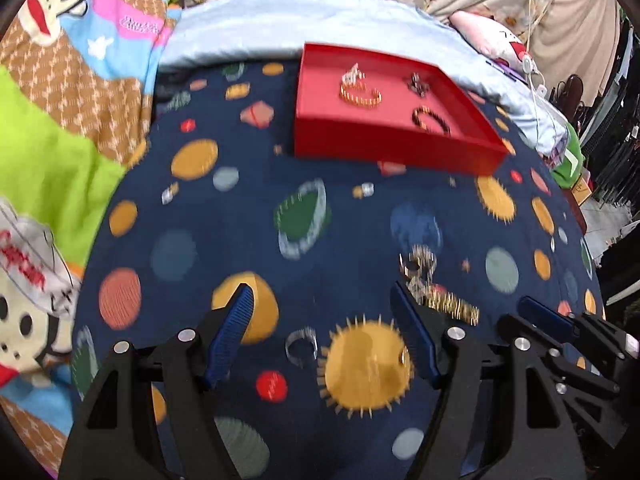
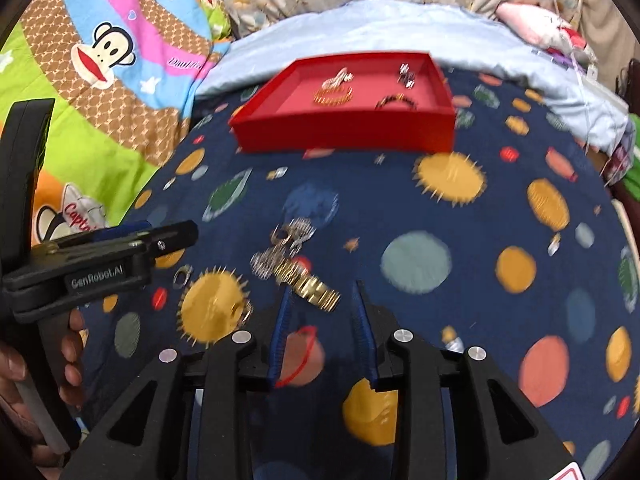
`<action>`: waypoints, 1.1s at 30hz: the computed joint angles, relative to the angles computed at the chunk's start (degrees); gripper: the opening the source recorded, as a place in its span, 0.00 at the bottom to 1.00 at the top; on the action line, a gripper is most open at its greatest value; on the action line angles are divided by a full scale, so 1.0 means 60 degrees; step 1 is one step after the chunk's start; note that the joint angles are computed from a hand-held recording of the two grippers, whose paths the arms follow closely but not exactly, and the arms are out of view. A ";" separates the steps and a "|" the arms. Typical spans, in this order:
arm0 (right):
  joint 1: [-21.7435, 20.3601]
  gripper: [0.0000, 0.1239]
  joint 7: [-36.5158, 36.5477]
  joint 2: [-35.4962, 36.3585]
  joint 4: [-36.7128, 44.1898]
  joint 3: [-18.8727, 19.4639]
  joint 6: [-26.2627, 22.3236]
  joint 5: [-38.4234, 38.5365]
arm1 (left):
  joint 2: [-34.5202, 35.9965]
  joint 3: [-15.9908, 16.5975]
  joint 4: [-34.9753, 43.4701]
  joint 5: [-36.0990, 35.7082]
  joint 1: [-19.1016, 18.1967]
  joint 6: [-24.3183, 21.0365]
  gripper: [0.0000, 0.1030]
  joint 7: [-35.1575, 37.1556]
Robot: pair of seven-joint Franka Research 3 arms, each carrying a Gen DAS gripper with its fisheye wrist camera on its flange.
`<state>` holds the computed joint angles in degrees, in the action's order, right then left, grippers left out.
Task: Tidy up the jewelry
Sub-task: 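Withdraw both tools from the tray toward the remaining jewelry, then grasp the gold watch with the right tool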
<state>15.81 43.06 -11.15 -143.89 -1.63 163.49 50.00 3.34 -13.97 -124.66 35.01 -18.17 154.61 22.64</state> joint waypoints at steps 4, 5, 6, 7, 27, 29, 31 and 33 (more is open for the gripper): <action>0.0138 0.29 -0.0118 0.0139 -0.0162 0.0110 0.0320 0.0058 | -0.0181 -0.0078 -0.0468 -0.0519 -0.0005 0.0209 0.67 0.0222; 0.0159 0.32 -0.0141 0.0193 -0.0162 0.0126 0.0374 0.0050 | -0.0209 -0.0097 -0.0555 -0.0713 0.0002 0.0252 0.67 0.0372; 0.0185 0.34 -0.0183 0.0269 -0.0148 0.0145 0.0445 0.0054 | -0.0260 -0.0116 -0.0649 -0.0780 -0.0012 0.0205 0.67 0.0421; 0.0190 0.34 -0.0191 0.0358 -0.0101 0.0167 0.0492 0.0011 | -0.0291 -0.0126 -0.0692 -0.0764 -0.0022 0.0156 0.67 0.0425; -0.0116 0.35 -0.1076 0.1451 0.0944 0.0600 0.0296 0.0381 | -0.0291 -0.0122 -0.0983 -0.1078 0.0082 0.0210 0.67 0.0606; -0.0178 0.29 -0.0811 0.1445 0.0926 0.0599 0.0294 0.0032 | -0.0220 -0.0117 -0.0920 -0.1074 0.0066 0.0223 0.67 0.0627; -0.0252 0.15 -0.0554 0.1386 0.0884 0.0563 0.0158 -0.0183 | -0.0153 -0.0109 -0.0848 -0.1001 0.0040 0.0204 0.67 0.0600; -0.0296 0.11 -0.0428 0.1297 0.0800 0.0523 0.0091 -0.0286 | -0.0086 -0.0088 -0.0777 -0.0859 0.0016 0.0178 0.67 0.0518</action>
